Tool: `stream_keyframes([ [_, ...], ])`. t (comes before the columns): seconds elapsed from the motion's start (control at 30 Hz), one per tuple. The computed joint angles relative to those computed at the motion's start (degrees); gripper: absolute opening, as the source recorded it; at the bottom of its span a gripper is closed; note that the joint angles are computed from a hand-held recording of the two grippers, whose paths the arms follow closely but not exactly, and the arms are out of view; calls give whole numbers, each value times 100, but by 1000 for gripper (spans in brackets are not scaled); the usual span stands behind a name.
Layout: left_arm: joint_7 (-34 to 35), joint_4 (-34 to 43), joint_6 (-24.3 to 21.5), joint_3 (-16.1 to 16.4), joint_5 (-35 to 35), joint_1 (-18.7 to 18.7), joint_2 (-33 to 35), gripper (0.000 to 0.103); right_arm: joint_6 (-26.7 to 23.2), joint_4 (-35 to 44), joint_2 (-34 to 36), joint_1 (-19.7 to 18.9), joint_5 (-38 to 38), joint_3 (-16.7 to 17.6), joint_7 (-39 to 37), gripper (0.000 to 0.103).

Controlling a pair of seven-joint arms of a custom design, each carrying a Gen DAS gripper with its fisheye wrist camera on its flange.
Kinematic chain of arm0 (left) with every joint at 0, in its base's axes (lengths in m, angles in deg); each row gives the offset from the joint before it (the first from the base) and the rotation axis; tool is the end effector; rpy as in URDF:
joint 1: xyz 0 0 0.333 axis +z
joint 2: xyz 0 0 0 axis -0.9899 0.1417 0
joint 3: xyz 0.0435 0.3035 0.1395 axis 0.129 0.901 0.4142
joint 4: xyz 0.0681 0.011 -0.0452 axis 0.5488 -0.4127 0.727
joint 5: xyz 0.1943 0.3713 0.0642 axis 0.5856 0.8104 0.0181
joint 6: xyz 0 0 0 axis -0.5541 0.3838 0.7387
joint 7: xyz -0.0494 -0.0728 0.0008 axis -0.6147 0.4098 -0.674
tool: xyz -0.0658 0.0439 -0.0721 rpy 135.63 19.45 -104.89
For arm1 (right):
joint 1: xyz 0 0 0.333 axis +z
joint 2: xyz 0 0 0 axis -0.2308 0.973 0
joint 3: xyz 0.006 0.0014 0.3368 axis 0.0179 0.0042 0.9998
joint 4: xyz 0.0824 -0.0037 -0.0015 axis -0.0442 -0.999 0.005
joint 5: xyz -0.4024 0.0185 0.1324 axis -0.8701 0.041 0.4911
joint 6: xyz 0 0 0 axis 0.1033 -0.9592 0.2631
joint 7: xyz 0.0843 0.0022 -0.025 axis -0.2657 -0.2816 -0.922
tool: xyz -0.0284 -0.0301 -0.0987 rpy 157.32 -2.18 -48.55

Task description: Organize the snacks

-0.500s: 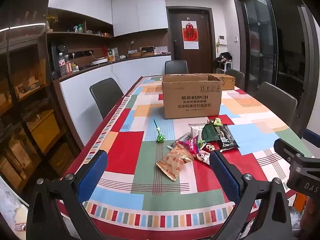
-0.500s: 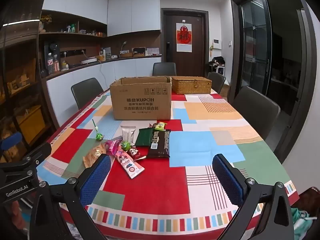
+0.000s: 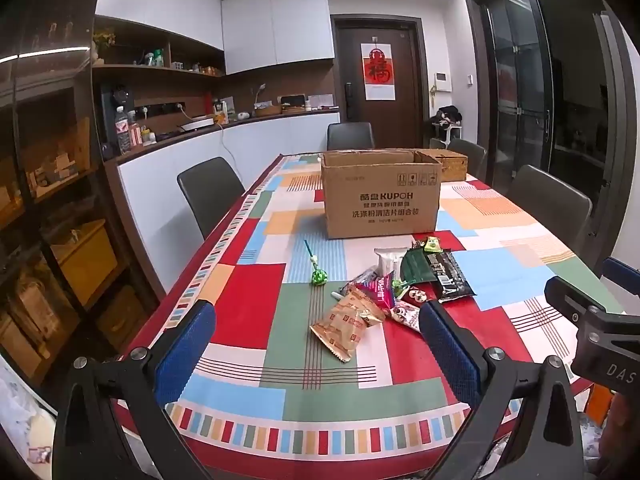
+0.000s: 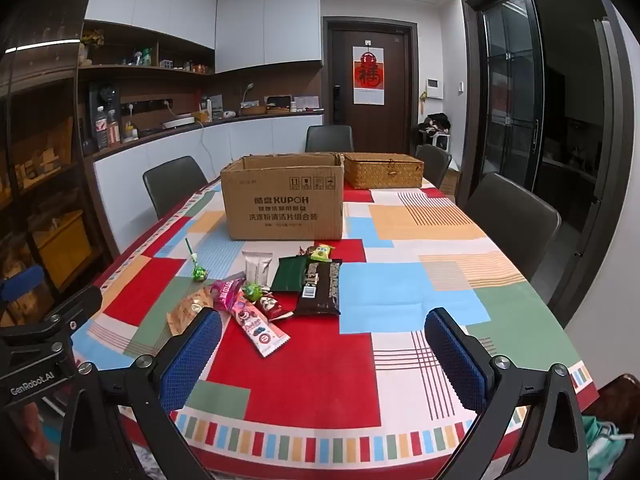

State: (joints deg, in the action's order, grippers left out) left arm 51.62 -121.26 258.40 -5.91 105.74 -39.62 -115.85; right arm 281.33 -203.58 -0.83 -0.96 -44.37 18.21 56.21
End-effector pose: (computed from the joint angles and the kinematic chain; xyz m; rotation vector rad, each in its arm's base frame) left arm 0.4059 -0.1444 0.4254 -1.7888 1.1496 -0.5739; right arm 0.4968 0.1892 0.4119 -1.8327 1.1229 -0.6513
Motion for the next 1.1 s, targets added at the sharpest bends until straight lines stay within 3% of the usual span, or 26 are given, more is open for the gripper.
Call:
stream_keyframes([
  [1.1, 26, -16, 55, -30, -50, 15, -33, 103, 39, -12, -41, -32, -185, -27, 140, 103],
])
